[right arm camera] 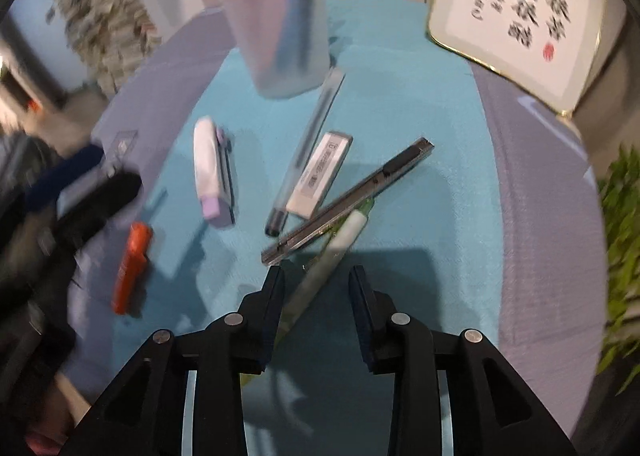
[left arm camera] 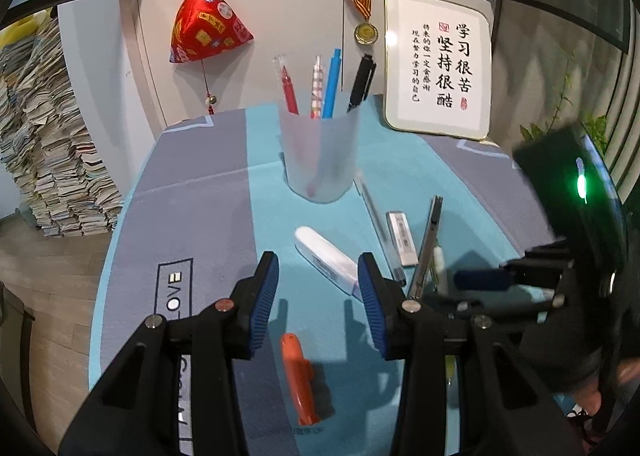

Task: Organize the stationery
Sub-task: 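Grasp the green-and-white highlighter with the right tool while the left grasps the silver pen, then insert the silver pen into the cup and open the left tool while the right lifts the highlighter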

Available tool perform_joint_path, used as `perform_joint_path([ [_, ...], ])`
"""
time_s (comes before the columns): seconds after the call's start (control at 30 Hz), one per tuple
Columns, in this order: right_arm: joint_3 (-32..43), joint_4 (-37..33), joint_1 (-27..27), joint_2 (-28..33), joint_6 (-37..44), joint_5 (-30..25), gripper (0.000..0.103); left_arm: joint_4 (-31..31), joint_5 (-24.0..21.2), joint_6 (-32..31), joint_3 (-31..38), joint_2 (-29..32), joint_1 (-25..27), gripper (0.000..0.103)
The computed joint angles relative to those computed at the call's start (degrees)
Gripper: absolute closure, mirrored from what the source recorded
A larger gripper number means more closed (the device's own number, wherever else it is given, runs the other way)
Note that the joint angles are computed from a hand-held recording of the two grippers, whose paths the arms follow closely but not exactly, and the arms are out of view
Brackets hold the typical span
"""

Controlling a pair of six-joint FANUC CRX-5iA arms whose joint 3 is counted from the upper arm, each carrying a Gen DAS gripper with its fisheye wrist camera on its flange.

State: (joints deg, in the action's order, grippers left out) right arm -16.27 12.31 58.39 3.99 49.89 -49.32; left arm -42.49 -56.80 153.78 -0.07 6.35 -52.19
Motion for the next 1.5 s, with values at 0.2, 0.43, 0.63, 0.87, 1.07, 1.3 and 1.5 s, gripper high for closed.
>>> perform_joint_path([
  [0.2, -2.5, 0.8, -1.6, -2.4, -1.0, 0.3, 0.089, 0.8, 1.1, -2.2, 0.7, 0.9, -0.1, 0.063],
  [0.43, -6.8, -0.4, -5.5, -8.4, -2.6, 1.5, 0.089, 7.7, 6.3, -13.4, 4.5, 5.7, 2.0, 0.063],
  [0.63, -9.2, -2.1, -6.7, -10.8, -2.9, 2.2, 0.089, 13.4, 6.1, -26.6, 13.9, 14.8, 4.4, 0.057],
  [0.87, -11.1, -3.5, -7.7, -12.9, -2.2, 3.0, 0.089, 16.7, 1.2, -33.4, 23.5, 22.6, 6.7, 0.056],
  [1.07, -12.1, -3.6, -8.1, -14.3, -1.7, 3.8, 0.089, 17.9, 0.7, -32.8, 22.7, 22.7, 7.6, 0.057],
  [1.3, -11.4, -6.4, -9.7, -13.6, -0.7, 5.3, 0.089, 19.1, 2.8, -33.9, 21.1, 21.8, 7.3, 0.094],
  [1.5, -9.3, -7.3, -12.0, -11.9, -2.0, 4.1, 0.089, 17.8, 8.7, -28.6, 14.5, 15.0, 6.7, 0.094],
])
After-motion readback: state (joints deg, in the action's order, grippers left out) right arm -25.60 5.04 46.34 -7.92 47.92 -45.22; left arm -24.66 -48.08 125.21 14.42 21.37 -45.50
